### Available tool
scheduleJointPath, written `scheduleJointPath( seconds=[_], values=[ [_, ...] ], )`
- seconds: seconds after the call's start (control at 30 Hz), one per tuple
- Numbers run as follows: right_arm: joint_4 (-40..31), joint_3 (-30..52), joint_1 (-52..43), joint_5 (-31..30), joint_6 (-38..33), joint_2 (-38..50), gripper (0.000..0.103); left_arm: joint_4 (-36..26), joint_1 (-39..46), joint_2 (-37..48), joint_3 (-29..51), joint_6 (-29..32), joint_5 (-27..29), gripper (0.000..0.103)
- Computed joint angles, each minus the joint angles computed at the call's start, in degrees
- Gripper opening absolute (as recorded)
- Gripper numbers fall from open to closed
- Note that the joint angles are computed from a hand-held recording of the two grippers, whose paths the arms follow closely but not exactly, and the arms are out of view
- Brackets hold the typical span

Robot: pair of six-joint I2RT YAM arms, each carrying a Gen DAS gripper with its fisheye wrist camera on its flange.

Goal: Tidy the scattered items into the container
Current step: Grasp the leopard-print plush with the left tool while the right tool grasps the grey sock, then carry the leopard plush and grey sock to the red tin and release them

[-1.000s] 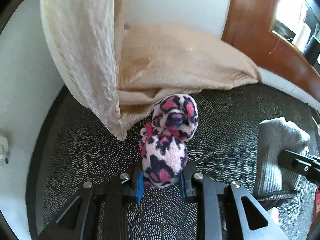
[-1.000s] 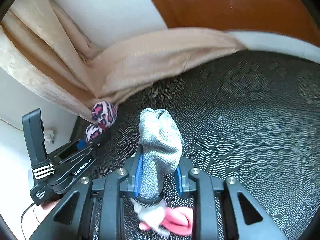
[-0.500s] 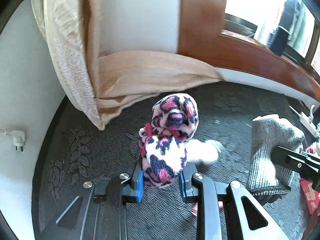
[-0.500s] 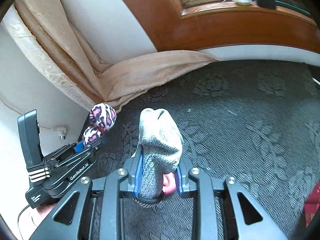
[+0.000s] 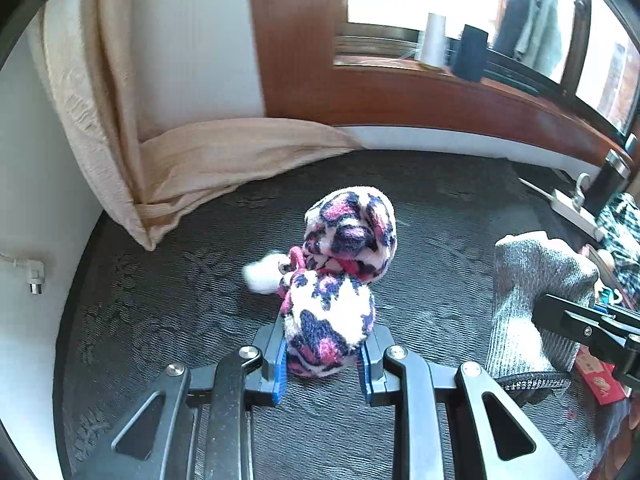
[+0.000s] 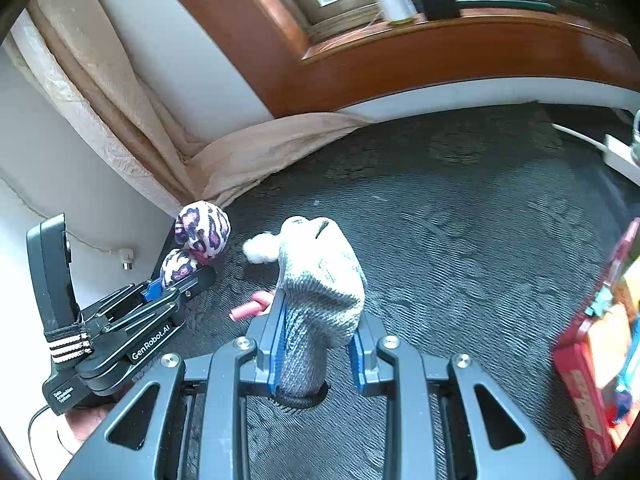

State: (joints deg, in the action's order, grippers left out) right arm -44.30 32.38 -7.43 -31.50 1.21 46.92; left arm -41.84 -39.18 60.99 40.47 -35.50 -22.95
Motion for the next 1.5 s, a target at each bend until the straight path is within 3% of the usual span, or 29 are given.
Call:
scheduleJointPath(
  seconds=[0.1,0.3,0.43,0.6,0.73,1.07,1.5],
  values=[
    [-6.46,0.88,-9.47,-4.12,-9.04,-0.80,0.029,-0.82,-7.07,4.09,2.56,-5.62,-1.91,0.028],
    [-24.45,6.53,-37.57,-11.70,-40.07,5.95,0.029,-0.39,-18.67,14.46,9.87,-12.54,-3.71,0.028],
    [-34.86,12.63,-56.26,-12.17,-61.16,15.59,0.029,0.37,-23.83,21.64,16.08,-14.27,-4.25,0.028],
    [-40.13,20.31,-72.07,-10.44,-75.22,27.06,0.029,0.79,-28.18,29.29,23.66,-15.23,-3.39,0.028],
    [-40.69,27.68,-79.91,-9.61,-79.32,36.34,0.029,0.94,-30.54,34.11,28.95,-14.80,-2.59,0.028],
    [-31.48,42.76,-87.44,-8.89,-74.14,50.98,0.029,-0.39,-33.63,44.22,41.93,-12.21,-0.91,0.028],
    [-11.76,35.50,-82.30,-2.13,-71.12,50.99,0.029,-0.81,-35.00,47.71,46.09,-13.38,1.51,0.028]
  ],
)
